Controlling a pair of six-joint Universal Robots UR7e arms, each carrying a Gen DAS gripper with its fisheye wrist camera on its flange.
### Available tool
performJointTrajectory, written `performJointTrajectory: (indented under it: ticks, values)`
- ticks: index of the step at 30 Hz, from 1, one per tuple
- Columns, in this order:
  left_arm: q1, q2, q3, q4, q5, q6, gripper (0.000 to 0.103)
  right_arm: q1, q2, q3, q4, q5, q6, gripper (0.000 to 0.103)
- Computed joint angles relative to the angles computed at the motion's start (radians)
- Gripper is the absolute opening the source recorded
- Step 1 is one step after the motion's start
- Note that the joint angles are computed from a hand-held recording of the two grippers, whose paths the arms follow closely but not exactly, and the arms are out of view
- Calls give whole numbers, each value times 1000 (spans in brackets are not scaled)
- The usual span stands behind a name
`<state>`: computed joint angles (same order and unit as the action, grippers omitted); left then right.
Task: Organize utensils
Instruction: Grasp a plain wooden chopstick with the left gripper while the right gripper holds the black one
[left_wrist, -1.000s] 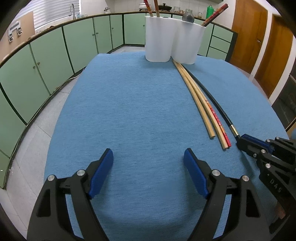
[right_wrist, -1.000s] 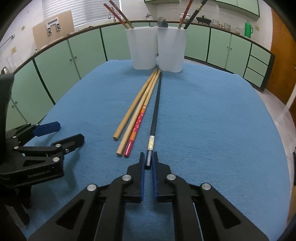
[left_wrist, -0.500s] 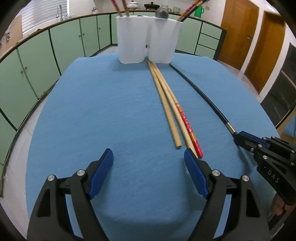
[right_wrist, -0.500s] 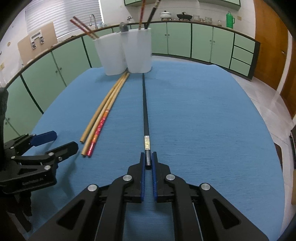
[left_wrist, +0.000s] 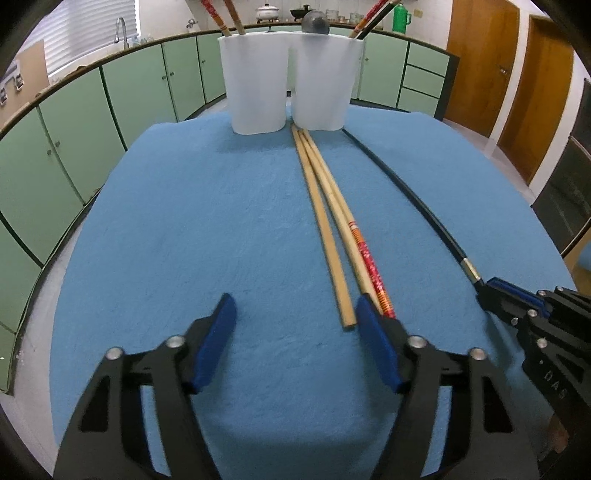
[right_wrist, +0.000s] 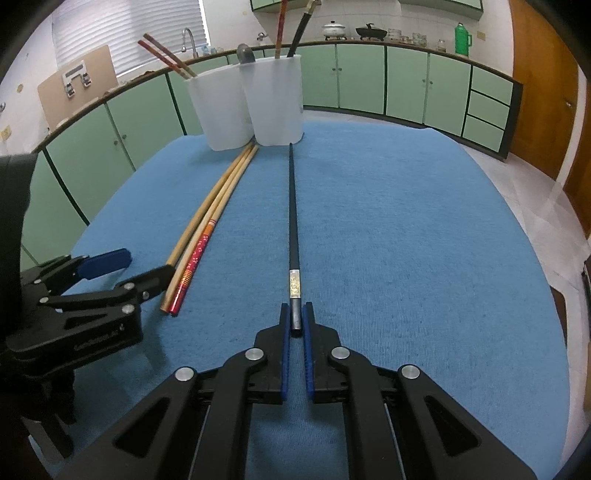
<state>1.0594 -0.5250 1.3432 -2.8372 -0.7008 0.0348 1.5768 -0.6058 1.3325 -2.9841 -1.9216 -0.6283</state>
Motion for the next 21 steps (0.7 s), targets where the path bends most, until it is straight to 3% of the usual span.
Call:
performJointTrajectory:
  ticks: [2, 4, 6, 7, 13, 21]
  values:
    - [0, 1, -2, -7, -12, 5, 48, 1, 2, -2, -1, -4, -8, 7]
    - [1, 2, -3, -16, -24, 15, 34, 0, 0, -1, 3, 0, -7, 7]
    - [1, -2, 3, -25, -38, 23, 12, -3, -4, 2, 8, 8, -4, 7]
    - [2, -3, 4, -25, -43, 20, 9, -4, -7, 5, 11, 14, -3, 8]
    - [5, -33, 50, -46, -71, -3, 7, -13, -35, 41, 20, 54, -27, 27]
    - [8, -67, 103, -63, -97, -32, 8, -18, -45, 49, 29, 63, -7, 27]
